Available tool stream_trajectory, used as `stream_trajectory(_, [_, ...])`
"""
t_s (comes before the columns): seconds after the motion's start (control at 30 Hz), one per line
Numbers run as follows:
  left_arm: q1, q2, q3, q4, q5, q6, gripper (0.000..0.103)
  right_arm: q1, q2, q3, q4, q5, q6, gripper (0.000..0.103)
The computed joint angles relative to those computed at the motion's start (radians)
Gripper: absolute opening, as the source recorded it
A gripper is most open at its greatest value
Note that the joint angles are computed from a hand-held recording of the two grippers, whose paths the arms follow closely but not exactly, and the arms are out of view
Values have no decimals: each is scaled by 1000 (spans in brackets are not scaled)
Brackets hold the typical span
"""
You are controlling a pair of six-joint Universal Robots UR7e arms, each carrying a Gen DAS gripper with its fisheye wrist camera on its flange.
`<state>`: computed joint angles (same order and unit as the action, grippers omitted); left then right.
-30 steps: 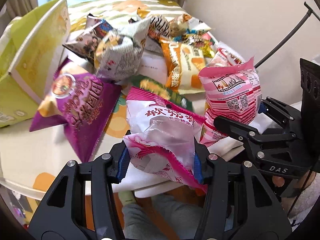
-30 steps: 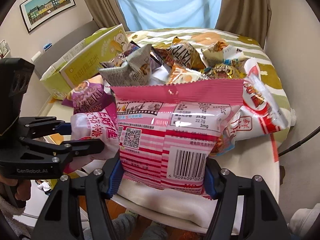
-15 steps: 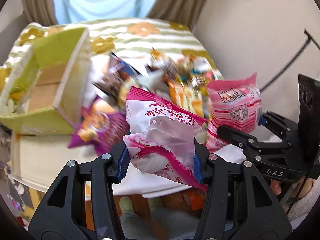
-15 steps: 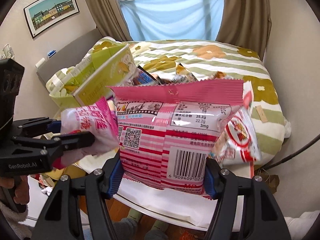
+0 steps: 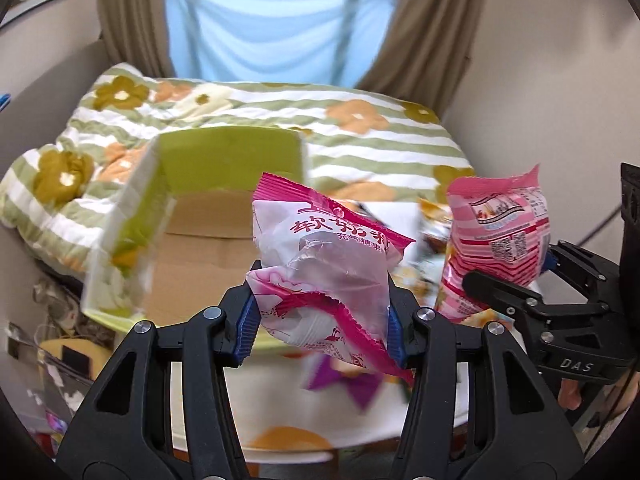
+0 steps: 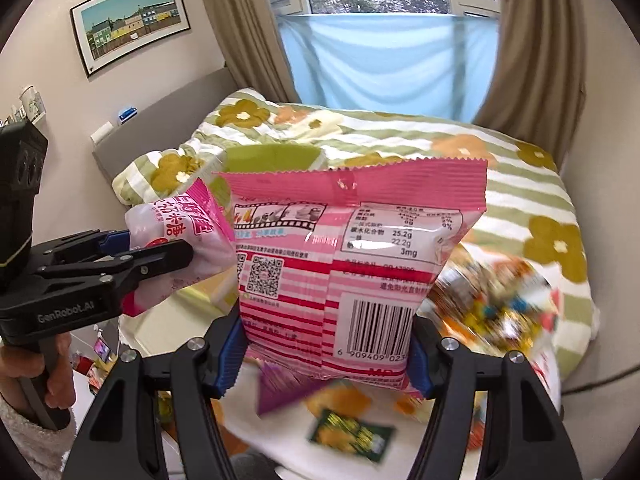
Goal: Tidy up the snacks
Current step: 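Lift both held pink bags and carry them over the cardboard box, then open left tool dropping its bag in box while right tool releases its pack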
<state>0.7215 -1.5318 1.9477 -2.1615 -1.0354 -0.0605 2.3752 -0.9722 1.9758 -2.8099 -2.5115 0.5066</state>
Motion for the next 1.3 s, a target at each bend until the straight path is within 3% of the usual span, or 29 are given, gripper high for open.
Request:
stream_trajectory(0.13, [104,62,-117,21,9,85,48,-38,109,-128,-18,37,-38,62])
stream_trajectory(0.33, [250,180,-277,67,-20,231,48,-85,238,-280,9,75,-20,62])
stream_trajectory(0.5, [320,267,-366,153,-25,282,48,-113,317,-392,100,78,0,62])
stream_trajectory(0.67, [334,300,-369,167,-20,322,53,-143,332,-422,159,91,49,62])
stream_trajectory(0.73, [328,305,-353,147,10,323,72,-156,325,-414,159,106,55,62])
stream_trajectory(0.77, [325,306,-345,133,27,322,92,-161,323,-411,153,113,47,62])
stream_trajectory(0.8, [321,301,-331,106,46,321,99,-162,329,-420,152,116,40,62])
stream_trajectory(1.07, [293,255,-291,78,114,277,100,-187,302,-417,146,193,-69,62])
stream_trajectory(1.3, [289,227,-281,92,156,244,100,-188,360,-521,145,242,-184,62])
